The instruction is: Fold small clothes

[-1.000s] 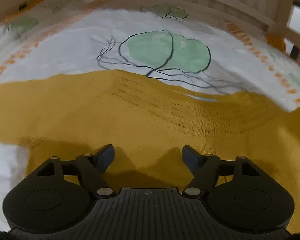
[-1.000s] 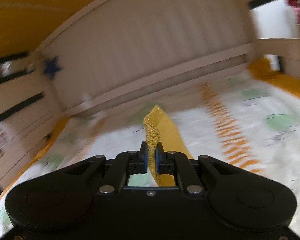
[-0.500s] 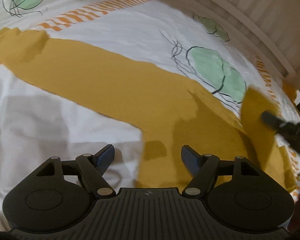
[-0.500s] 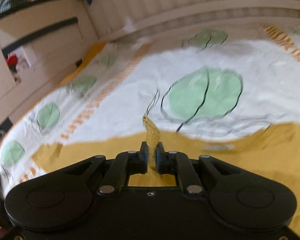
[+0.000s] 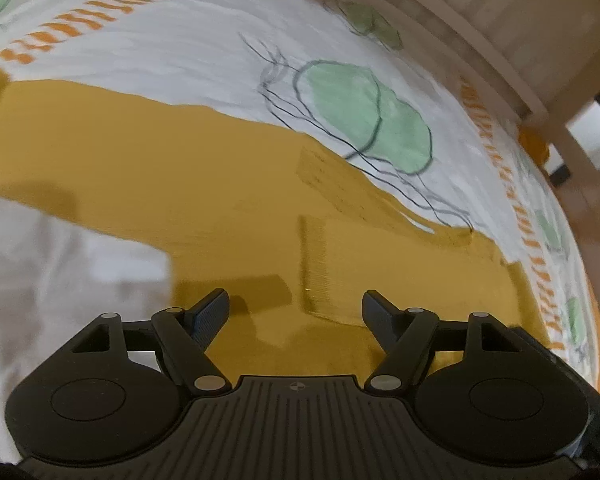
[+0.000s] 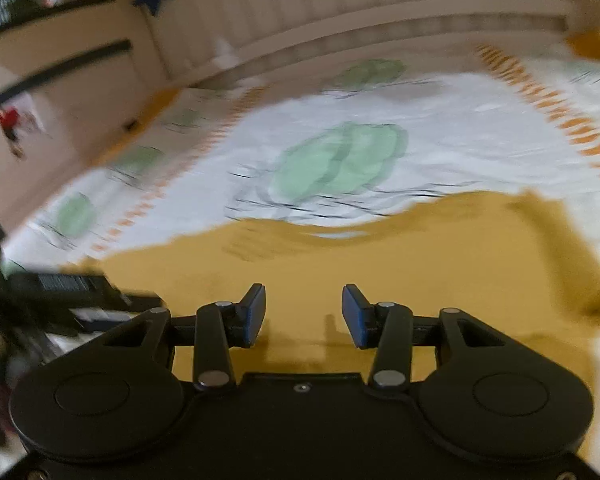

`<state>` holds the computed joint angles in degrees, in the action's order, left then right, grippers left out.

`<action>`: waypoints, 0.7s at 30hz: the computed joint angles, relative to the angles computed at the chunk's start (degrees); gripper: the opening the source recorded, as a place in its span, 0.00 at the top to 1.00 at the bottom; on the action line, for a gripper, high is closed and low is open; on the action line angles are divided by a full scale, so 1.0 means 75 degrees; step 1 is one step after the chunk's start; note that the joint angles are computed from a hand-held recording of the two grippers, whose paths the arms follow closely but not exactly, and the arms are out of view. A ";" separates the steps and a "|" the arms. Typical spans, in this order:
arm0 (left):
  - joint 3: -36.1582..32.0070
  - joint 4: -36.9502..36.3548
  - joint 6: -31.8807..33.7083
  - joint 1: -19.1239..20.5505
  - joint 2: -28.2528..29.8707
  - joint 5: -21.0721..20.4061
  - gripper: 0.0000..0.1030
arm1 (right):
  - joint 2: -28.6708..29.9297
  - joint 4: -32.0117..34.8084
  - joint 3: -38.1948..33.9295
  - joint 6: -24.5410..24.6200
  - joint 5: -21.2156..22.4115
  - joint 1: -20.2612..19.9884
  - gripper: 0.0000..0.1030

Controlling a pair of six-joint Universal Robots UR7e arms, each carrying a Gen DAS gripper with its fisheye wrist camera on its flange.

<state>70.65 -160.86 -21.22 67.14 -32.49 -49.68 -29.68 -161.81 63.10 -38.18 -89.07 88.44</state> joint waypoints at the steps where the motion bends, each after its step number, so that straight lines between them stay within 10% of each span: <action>1: -0.0157 0.0110 0.0066 -0.0007 0.0111 0.0024 0.30 | -0.0073 -0.0238 0.0152 -0.0146 -0.0078 -0.0052 0.48; 12: -0.1568 0.0739 0.0408 -0.0027 0.1139 0.0625 0.37 | -0.0303 -0.1367 0.1018 -0.1202 -0.0060 -0.0451 0.45; 18: -0.2134 0.0667 0.0622 -0.0132 0.1635 0.1257 0.88 | -0.0303 -0.0774 0.0900 -0.1275 -0.0160 -0.0448 0.38; 21: -0.2188 0.0063 0.1237 -0.0264 0.1747 0.1678 0.96 | -0.0346 -0.0693 0.0928 -0.1272 -0.0134 -0.0471 0.38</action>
